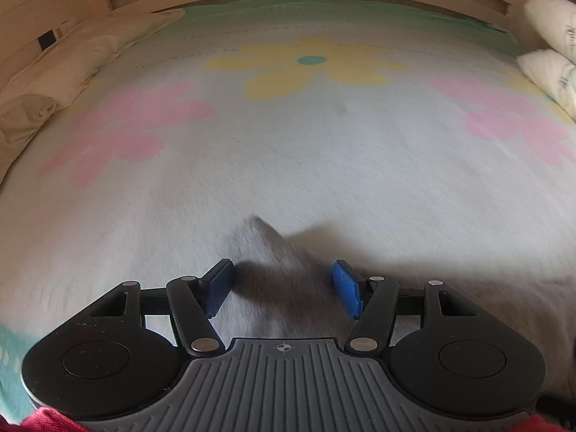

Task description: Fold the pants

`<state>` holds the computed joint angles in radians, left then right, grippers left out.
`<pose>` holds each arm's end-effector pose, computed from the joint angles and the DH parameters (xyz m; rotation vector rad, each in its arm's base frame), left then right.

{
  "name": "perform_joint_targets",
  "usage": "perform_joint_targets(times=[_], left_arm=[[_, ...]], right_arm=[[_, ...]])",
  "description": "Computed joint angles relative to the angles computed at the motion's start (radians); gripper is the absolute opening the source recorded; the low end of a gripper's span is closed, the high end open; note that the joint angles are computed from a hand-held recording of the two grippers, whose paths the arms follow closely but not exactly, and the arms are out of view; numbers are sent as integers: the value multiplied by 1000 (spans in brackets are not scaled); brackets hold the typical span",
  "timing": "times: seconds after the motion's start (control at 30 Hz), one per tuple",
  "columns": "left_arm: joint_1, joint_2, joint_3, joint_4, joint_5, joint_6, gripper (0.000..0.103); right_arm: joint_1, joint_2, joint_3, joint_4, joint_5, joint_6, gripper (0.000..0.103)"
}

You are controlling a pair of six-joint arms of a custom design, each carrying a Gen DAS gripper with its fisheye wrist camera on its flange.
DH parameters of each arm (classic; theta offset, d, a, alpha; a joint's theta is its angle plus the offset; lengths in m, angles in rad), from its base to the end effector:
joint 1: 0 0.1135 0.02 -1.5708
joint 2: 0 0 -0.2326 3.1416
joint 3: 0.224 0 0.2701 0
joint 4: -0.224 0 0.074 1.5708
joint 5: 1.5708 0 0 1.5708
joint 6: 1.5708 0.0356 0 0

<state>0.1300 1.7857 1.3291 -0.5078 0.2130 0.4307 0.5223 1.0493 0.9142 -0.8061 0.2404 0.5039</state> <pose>0.3921 0.0437 0.1891 0.4576 2.4616 -0.0405 0.2097 0.1109 0.2514 0.0746 2.4773 0.1353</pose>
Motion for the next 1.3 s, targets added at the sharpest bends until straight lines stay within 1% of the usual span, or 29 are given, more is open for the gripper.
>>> perform_joint_targets(times=[0.07, 0.13, 0.23, 0.3, 0.53, 0.6, 0.63, 0.67, 0.73, 0.8, 0.83, 0.93, 1.03, 1.17, 1.3], left_arm=[[-2, 37, 31, -3, -10, -18, 59], [-5, 50, 36, -2, -21, -27, 59], [2, 19, 5, 15, -6, -15, 59], [18, -6, -9, 13, 21, 5, 59], [89, -45, 26, -109, 128, 59, 59], [111, -68, 20, -145, 143, 99, 59], [119, -78, 15, -154, 146, 118, 59], [128, -91, 6, -159, 150, 136, 59], [149, -112, -7, -183, 167, 172, 60], [169, -113, 0, -221, 191, 192, 61], [183, -118, 0, -242, 208, 197, 62], [209, -102, 24, -307, 245, 209, 66], [221, -100, 25, -341, 246, 236, 66], [233, -112, -1, -351, 239, 266, 67], [244, -105, -13, -334, 237, 250, 67]], right_arm=[[-2, -11, -7, 1, -6, 1, 64], [0, -17, -13, 3, -7, 1, 65], [-4, -27, -22, 9, -15, -6, 68], [-13, -35, -25, 10, -25, -7, 68], [-56, -70, -37, 0, -50, 2, 69], [-80, -93, -40, -27, -50, 29, 73], [-101, -104, -47, -30, -62, 46, 75], [-126, -120, -57, -32, -83, 71, 76], [-200, -162, -89, -28, -172, 104, 79], [-268, -194, -124, -17, -262, 134, 79], [-287, -208, -140, -10, -289, 146, 80], [-294, -231, -158, -6, -306, 143, 80], [-303, -248, -164, -19, -334, 147, 80], [-309, -256, -172, -16, -378, 149, 81], [-304, -277, -193, -3, -401, 138, 82]])
